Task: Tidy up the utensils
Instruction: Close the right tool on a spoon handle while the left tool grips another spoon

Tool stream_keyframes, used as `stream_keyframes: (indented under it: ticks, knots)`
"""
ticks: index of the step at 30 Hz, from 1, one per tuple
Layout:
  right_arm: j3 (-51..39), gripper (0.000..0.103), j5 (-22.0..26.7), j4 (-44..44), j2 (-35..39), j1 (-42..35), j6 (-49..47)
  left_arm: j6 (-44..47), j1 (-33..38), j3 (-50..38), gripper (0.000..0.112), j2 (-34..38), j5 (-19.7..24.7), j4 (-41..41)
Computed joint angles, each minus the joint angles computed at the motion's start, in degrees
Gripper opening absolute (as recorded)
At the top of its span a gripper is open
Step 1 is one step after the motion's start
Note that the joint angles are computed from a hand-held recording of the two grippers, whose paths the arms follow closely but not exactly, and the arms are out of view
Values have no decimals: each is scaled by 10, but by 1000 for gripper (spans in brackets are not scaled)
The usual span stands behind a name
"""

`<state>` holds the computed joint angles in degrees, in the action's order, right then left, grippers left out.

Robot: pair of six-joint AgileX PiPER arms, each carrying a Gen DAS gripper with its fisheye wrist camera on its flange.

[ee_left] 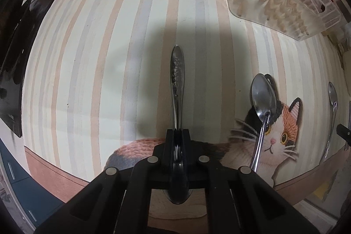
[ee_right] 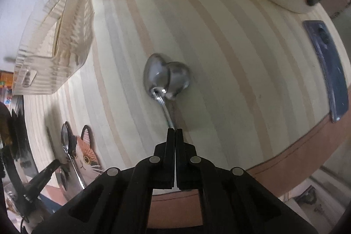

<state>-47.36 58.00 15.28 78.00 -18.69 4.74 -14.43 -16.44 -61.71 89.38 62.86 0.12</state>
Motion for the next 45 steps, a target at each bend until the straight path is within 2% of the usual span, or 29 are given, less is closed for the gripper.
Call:
stream_keyframes:
  ticks: [4, 7, 9, 10, 13, 16, 19, 20, 21, 22, 23, 24, 29, 32, 36, 38, 39, 41, 43, 45]
  knots:
    - [-17, 1, 23, 58, 23, -37, -66, 10, 9, -12, 4, 3, 8, -2]
    - [-25, 13, 20, 48, 46, -13, -60, 12, 12, -12, 4, 4, 7, -4]
    - [-14, 11, 6, 50, 48, -4, -58, 13, 13, -13, 4, 4, 7, -3]
    - [-6, 0, -5, 41, 35, -4, -40, 14, 13, -12, 4, 4, 7, -3]
    - [5, 0, -1, 51, 21, -30, -41, 11, 10, -13, 4, 4, 7, -4]
    - [3, 0, 0, 19, 11, -35, -27, 11, 11, -9, 4, 2, 4, -3]
    - [-21, 2, 48, 80, 22, -51, -88, 6, 11, -6, 4, -1, 4, -4]
    - [-30, 4, 63, 97, 27, -42, -96, 4, 10, -6, 4, -2, 4, -3]
    - [-34, 15, 65, 109, 26, -19, -93, -3, 10, -2, 4, -7, 4, 1]
    - [-36, 32, 61, 113, 23, 7, -80, -7, 11, 0, 4, -12, 4, 6]
    - [-40, 38, 50, 114, 21, 51, -56, -9, 12, 1, 4, -15, 4, 10]
    - [-42, 38, 38, 114, 21, 89, -35, -12, 14, 2, 4, -22, 5, 17]
    - [-86, 38, -27, 59, 74, 307, 101, -8, 52, 13, 4, -47, 11, 42]
    - [-123, 38, -43, 35, 116, 390, 148, 5, 96, 25, 3, -54, 12, 39]
    - [-209, 38, -20, -47, 201, 465, 212, 31, 150, 41, 2, -65, 11, 24]
    - [-231, 34, -2, -117, 212, 501, 249, 43, 165, 42, 2, -67, 11, 13]
    - [-235, 7, 5, -146, 216, 512, 263, 50, 171, 42, 2, -66, 11, 5]
    - [-216, 7, -6, -161, 204, 504, 269, 69, 180, 38, 2, -63, 13, -15]
    - [-200, 7, 8, -180, 191, 484, 272, 101, 189, 33, 2, -55, 16, -52]
    - [-175, 7, 6, -168, 170, 440, 253, 111, 174, 26, 2, -42, 13, -78]
